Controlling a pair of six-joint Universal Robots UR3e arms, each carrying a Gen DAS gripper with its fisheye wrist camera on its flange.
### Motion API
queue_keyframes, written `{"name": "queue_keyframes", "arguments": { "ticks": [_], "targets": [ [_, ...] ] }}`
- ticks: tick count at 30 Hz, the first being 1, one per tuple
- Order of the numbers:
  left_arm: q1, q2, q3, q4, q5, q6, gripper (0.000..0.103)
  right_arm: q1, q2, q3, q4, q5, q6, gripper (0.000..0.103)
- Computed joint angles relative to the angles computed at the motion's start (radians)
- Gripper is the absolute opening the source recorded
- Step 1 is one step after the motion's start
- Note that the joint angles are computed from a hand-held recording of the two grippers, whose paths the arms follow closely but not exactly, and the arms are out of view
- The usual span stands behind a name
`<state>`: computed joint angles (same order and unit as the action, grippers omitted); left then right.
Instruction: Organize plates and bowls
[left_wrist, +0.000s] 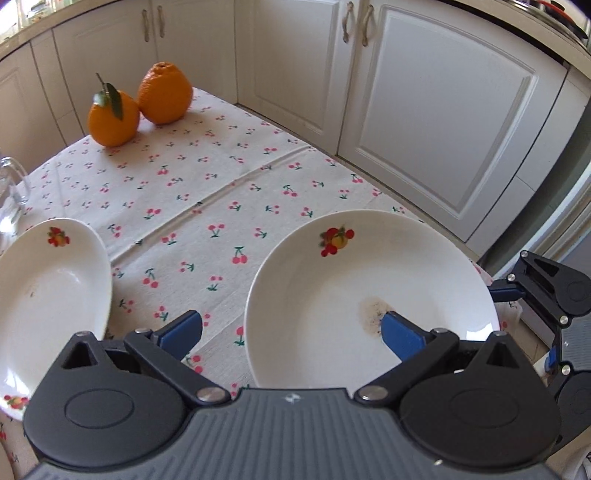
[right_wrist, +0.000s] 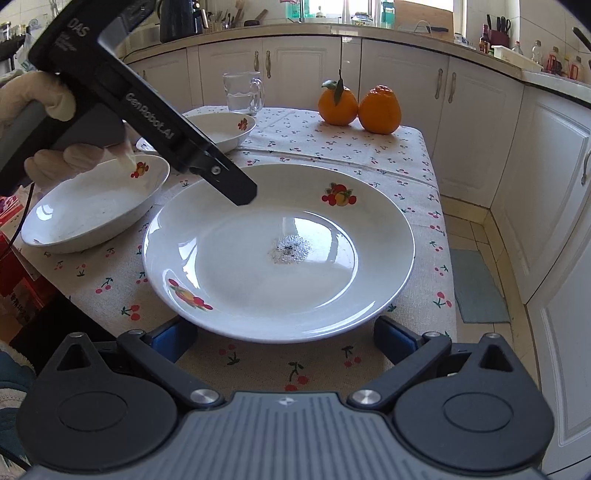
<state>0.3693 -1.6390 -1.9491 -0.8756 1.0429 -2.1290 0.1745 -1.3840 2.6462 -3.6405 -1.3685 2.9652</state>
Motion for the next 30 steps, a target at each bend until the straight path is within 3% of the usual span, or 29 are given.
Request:
{"name": "queue_keyframes", "arguments": {
  "ticks": [7, 13, 17, 27, 30],
  "targets": [
    [-0.088, -0.129, 0.144, -0.073, 0.059, 0.009, 0.099, -0.053, 0.016, 0.003, -0.015, 0.076, -0.071, 0.103],
    [-0.114, -0.190, 0.226, -0.133, 0.070, 0.029, 0.081, -0.065, 0.018, 0.006, -0.020, 0.097, -0.096, 0.103],
    [-0.118, -0.203, 0.256, -0.159, 0.071, 0.033, 0.078, -0.065, 0.014, 0.012, -0.024, 0.102, -0.095, 0.103],
    [-0.115, -0.215, 0.294, -0.189, 0.057, 0.044, 0.077, -0.040, -0.026, -0.016, 0.042, 0.066, -0.092, 0.102],
    [-0.118, -0.234, 0.329, -0.198, 0.050, 0.034, 0.077, -0.072, -0.058, -0.029, 0.098, 0.103, -0.110, 0.102]
  ]
}}
